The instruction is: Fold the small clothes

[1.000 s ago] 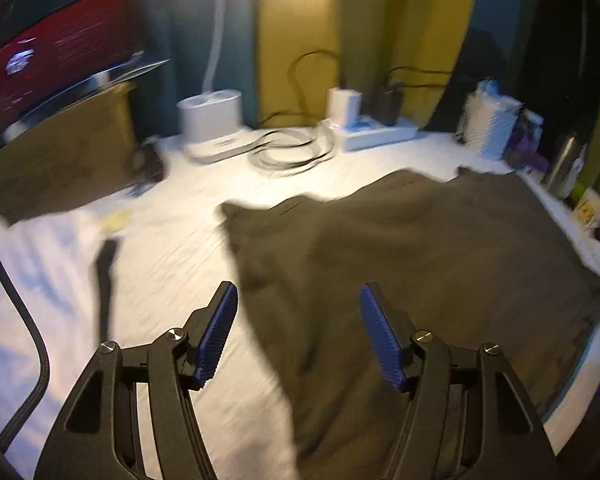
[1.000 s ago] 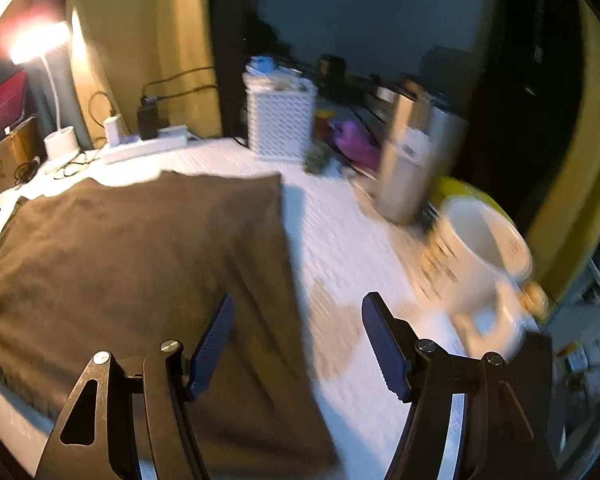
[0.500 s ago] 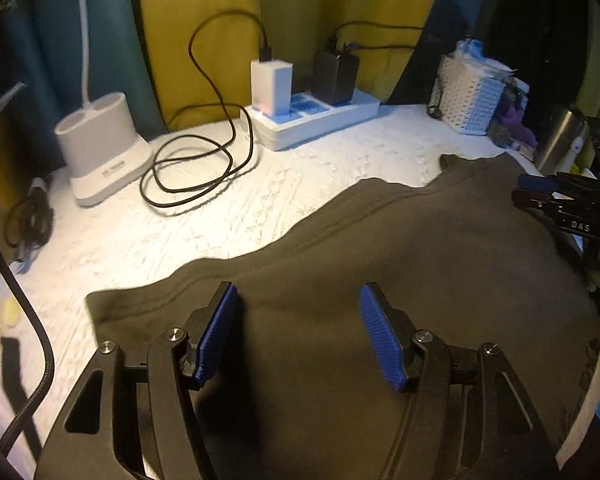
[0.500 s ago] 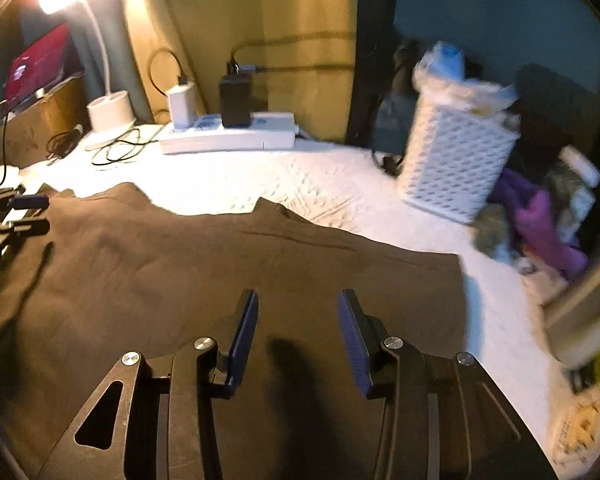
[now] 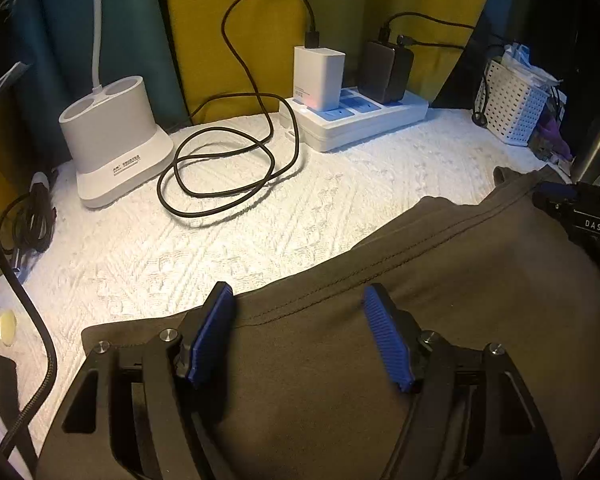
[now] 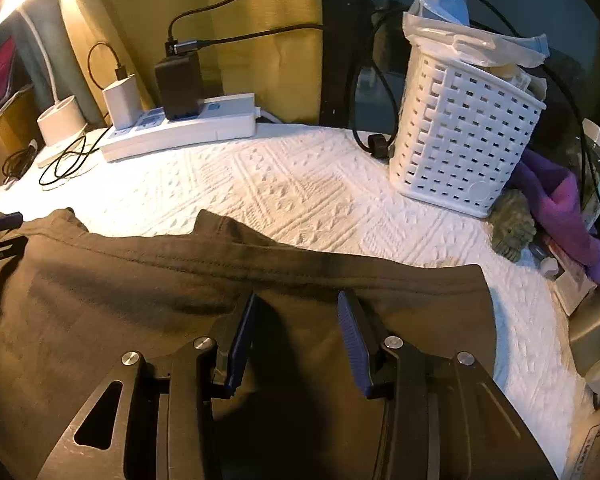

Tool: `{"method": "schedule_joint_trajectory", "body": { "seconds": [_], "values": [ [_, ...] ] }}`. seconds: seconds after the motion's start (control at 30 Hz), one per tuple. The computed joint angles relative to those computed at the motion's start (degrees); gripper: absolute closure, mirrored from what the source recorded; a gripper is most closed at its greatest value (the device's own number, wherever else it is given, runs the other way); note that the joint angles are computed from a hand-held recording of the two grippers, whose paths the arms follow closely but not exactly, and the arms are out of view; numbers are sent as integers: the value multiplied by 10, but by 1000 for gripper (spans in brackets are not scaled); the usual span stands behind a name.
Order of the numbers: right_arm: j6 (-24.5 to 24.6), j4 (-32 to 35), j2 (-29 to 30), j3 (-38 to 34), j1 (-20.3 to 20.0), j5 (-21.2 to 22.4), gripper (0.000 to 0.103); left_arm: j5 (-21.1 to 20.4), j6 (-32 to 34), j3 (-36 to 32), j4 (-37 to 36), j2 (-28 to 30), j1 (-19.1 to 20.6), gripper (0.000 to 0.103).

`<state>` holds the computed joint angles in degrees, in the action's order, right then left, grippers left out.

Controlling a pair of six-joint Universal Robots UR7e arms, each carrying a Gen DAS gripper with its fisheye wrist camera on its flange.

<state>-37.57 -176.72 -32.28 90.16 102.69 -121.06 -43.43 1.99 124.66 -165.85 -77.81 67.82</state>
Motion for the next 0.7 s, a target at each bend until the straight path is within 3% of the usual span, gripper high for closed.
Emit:
{"method": "schedule_joint_trajectory", "body": {
  "seconds": [0.13,0.2,0.33,0.43,0.7],
  "values": [
    [1,-36,0,6,4,-29,59,38,-19,11,3,-18,-15,34],
    [-3,-57,-11,22,7,-31,59,20,-40,24,29,-52,-26,34],
    [30,-41,-62,81,7,15,57,12,-80,64,92,-109,-69,34],
    [24,-57,-89,132,15,27,42,4,-112,103,109,-145,-105,33],
    [25,-97,-140,248,32,3,38,-4,-248,179,166,-208,-174,33]
  ]
}}
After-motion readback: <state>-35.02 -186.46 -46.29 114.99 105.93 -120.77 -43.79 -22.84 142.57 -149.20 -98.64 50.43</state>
